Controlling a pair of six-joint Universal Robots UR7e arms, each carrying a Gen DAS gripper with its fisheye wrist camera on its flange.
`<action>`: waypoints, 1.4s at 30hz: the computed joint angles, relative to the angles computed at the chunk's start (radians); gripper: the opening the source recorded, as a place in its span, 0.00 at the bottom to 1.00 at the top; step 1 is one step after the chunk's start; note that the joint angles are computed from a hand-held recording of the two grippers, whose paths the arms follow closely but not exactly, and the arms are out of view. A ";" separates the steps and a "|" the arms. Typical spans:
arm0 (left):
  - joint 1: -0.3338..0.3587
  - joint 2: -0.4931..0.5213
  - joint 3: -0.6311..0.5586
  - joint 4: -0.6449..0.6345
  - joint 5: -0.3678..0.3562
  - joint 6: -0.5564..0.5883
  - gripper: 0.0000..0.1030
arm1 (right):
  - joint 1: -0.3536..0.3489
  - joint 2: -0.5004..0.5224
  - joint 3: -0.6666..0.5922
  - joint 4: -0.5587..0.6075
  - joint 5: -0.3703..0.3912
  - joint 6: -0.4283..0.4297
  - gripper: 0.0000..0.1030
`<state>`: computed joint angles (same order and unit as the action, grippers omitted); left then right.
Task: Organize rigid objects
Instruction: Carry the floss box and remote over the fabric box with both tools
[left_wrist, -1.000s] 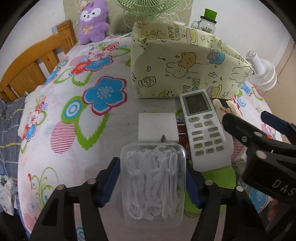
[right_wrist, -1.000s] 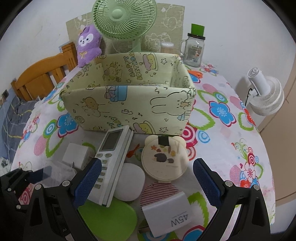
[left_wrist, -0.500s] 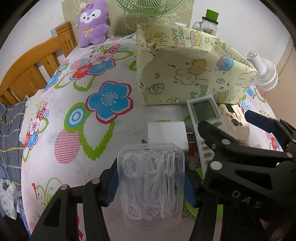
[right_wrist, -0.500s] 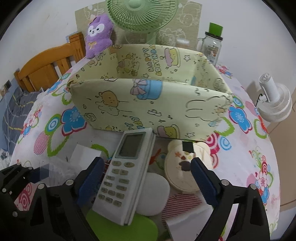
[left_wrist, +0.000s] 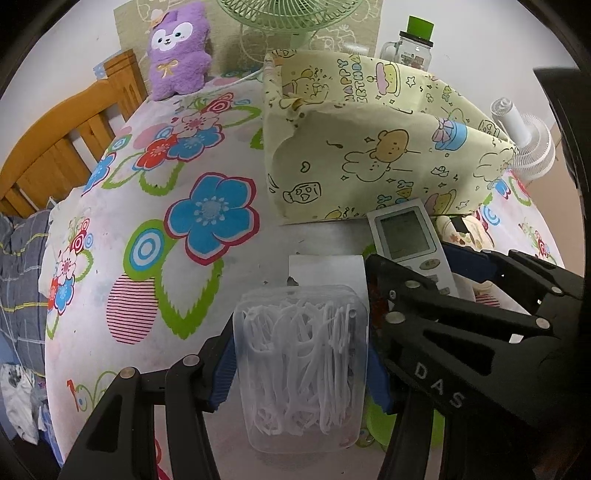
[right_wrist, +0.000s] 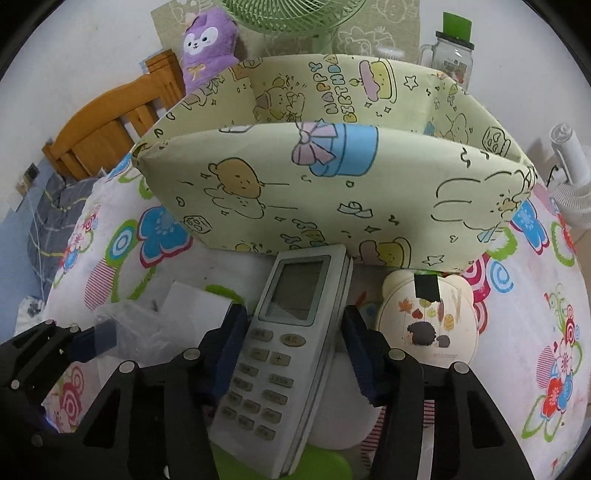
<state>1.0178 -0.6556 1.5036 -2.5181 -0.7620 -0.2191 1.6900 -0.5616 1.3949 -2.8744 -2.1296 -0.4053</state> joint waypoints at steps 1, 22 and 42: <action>0.000 0.002 -0.004 0.006 -0.001 0.000 0.59 | 0.001 0.000 -0.003 0.007 -0.003 -0.001 0.53; -0.064 -0.002 -0.013 -0.009 0.002 0.032 0.59 | 0.025 -0.098 0.063 -0.016 -0.034 0.084 0.49; -0.123 -0.019 -0.005 -0.066 0.008 0.055 0.59 | 0.058 -0.185 0.123 -0.083 -0.076 0.087 0.47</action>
